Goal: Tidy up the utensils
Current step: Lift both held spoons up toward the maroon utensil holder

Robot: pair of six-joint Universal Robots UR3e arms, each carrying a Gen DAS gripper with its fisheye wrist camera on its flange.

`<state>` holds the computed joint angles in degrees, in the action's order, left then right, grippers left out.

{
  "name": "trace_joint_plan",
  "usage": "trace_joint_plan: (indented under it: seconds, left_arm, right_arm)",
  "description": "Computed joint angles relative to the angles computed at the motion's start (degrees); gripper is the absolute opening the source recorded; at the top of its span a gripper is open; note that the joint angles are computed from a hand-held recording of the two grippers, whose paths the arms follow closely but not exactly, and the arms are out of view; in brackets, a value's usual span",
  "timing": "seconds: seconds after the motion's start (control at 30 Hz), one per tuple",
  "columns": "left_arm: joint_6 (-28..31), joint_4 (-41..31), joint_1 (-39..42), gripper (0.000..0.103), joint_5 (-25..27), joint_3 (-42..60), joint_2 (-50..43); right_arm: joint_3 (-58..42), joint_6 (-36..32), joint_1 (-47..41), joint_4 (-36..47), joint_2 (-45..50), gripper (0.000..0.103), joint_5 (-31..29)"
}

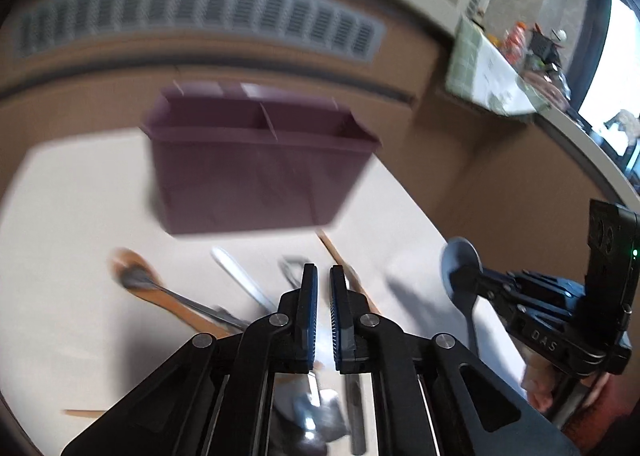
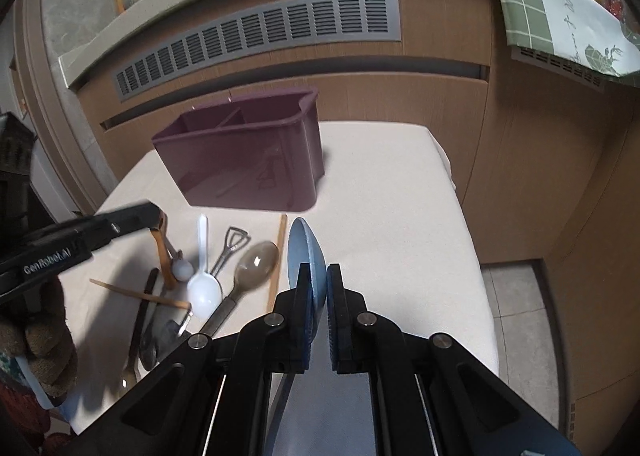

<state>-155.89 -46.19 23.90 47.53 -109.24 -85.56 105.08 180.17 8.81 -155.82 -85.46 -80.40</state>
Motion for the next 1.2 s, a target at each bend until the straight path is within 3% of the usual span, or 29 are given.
trace_joint_plan:
  seconds: [0.1,0.27,0.47,0.57,0.67,0.77,0.9,1.07,1.2]
  left_arm:
    - [0.58,0.74,-2.61,0.037,0.76,1.34,-4.55]
    - [1.41,-4.33,-6.94,0.036,3.85,7.69,-10.39]
    - [-3.35,-5.43,-13.28,0.027,12.47,18.62,-19.37]
    - [-5.23,-6.23,-15.77,0.009,15.4,22.63,-21.71]
    - [-5.64,-3.7,-15.62,0.002,13.83,19.31,-18.86]
    - [-5.4,1.62,-13.1,0.002,11.09,11.36,-11.2]
    - [-5.05,3.46,-8.23,0.002,7.26,4.57,-3.47]
    - [-6.6,5.25,-1.47,0.002,2.44,2.56,3.22]
    - [-11.19,9.66,4.53,0.002,-3.45,7.24,6.08]
  right_arm:
    - [2.13,-0.41,-1.24,-0.28,-1.02,0.006,1.47]
    - [5.94,-0.71,-3.18,-2.04,-2.71,0.006,1.92]
    - [8.23,-0.7,-4.9,-3.61,-3.15,0.006,4.28]
    - [7.94,-0.55,-5.22,-3.89,-3.03,0.006,4.67]
    - [7.45,0.07,-4.72,-5.06,-3.21,0.006,3.98]
    - [7.18,0.14,-3.61,-6.91,-3.43,0.006,2.6]
    - [5.43,0.26,-2.77,-5.37,-2.32,0.006,2.48]
    - [3.85,1.56,-2.79,-4.45,-2.34,0.006,2.98]
    - [-5.28,1.86,-1.12,-5.95,-1.3,0.006,0.57]
